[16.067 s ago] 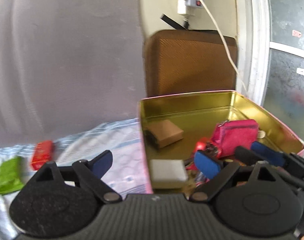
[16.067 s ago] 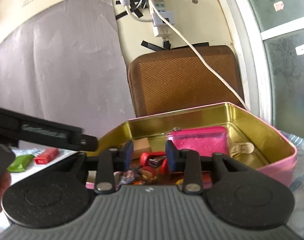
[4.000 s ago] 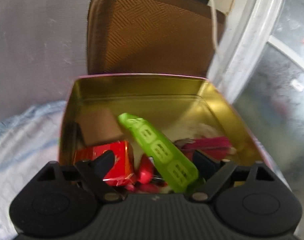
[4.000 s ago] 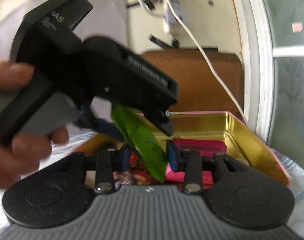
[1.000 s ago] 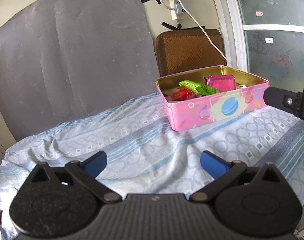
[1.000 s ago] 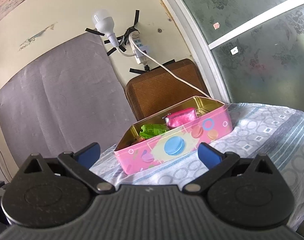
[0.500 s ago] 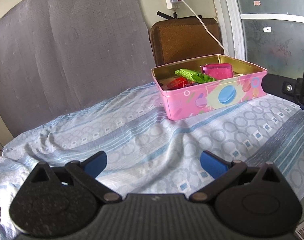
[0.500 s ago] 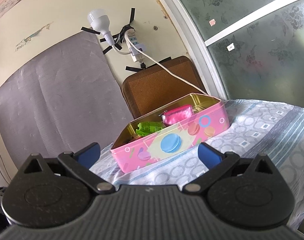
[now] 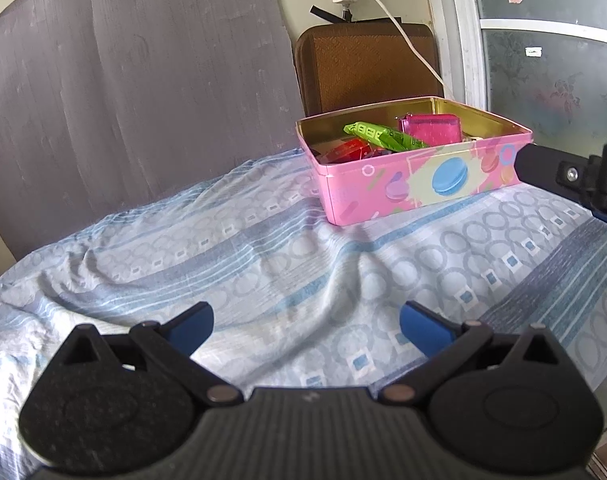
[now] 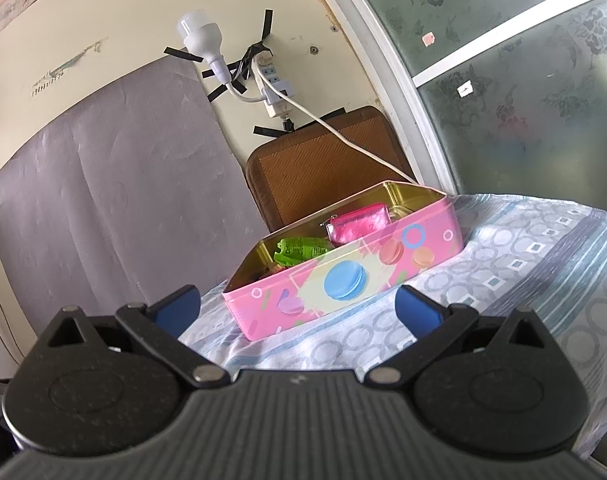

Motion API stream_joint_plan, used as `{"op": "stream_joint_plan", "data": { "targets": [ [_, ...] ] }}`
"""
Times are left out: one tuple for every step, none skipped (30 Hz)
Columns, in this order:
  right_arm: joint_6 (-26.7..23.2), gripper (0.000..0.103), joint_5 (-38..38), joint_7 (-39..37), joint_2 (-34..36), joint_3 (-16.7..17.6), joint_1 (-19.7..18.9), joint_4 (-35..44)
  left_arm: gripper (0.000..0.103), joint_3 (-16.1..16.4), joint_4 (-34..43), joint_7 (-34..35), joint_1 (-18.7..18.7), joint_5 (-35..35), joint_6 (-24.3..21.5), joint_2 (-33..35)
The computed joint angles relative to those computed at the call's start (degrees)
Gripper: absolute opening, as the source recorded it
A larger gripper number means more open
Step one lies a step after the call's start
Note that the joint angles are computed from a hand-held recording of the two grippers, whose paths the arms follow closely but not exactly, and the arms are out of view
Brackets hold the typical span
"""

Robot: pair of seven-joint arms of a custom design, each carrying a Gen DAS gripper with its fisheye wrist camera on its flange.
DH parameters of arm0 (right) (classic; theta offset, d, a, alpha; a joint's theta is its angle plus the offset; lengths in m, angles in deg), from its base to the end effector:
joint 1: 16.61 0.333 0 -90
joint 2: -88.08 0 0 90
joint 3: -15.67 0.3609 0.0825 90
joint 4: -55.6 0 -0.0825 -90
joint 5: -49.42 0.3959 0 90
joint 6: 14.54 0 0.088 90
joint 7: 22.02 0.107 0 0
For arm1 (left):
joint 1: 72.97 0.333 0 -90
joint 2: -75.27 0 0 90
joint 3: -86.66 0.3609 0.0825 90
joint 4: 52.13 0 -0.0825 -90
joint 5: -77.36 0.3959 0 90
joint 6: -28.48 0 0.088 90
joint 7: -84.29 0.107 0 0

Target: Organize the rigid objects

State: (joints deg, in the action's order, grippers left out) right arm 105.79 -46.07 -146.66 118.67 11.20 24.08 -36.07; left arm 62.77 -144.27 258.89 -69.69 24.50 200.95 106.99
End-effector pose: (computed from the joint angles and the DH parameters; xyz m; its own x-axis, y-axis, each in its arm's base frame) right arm 0.6239 0.4110 0.3975 -0.4417 -0.8061 -0.3938 0.0289 0.4259 -0.9043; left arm 0.7430 -0.1475 0.4303 -0.6365 -0.7483 -0.1870 -0.3272 0.4815 -0.8131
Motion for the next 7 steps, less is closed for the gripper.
{"op": "stream_joint_plan", "data": {
  "targets": [
    [0.2, 0.103, 0.0, -0.1, 0.0, 0.0, -0.1, 0.0, 0.103, 0.4, 0.1, -0.6, -0.3, 0.4, -0.4, 0.0],
    [0.2, 0.103, 0.2, -0.2, 0.1, 0.0, -0.1, 0.2, 0.103, 0.4, 0.1, -0.8, -0.3, 0.4, -0.4, 0.0],
    [0.3, 0.103, 0.2, -0.2, 0.1, 0.0, -0.1, 0.2, 0.103, 0.1, 0.1, -0.4, 0.0, 0.2, -0.2, 0.2],
    [0.4, 0.103, 0.3, -0.2, 0.1, 0.0, -0.1, 0.2, 0.103, -0.5, 0.1, 0.1, 0.2, -0.3, 0.3, 0.3],
    [0.4, 0.103, 0.4, -0.2, 0.1, 0.0, -0.2, 0.2, 0.103, -0.7, 0.1, 0.3, 0.3, -0.5, 0.5, 0.3],
    [0.5, 0.103, 0.4, -0.3, 0.1, 0.0, -0.2, 0.2, 0.103, -0.4, 0.2, 0.0, 0.2, -0.2, 0.2, 0.3],
    [0.5, 0.103, 0.4, -0.4, 0.1, -0.1, -0.2, 0.1, 0.103, 0.0, 0.4, -0.5, 0.0, 0.2, -0.5, 0.4]
  ]
}}
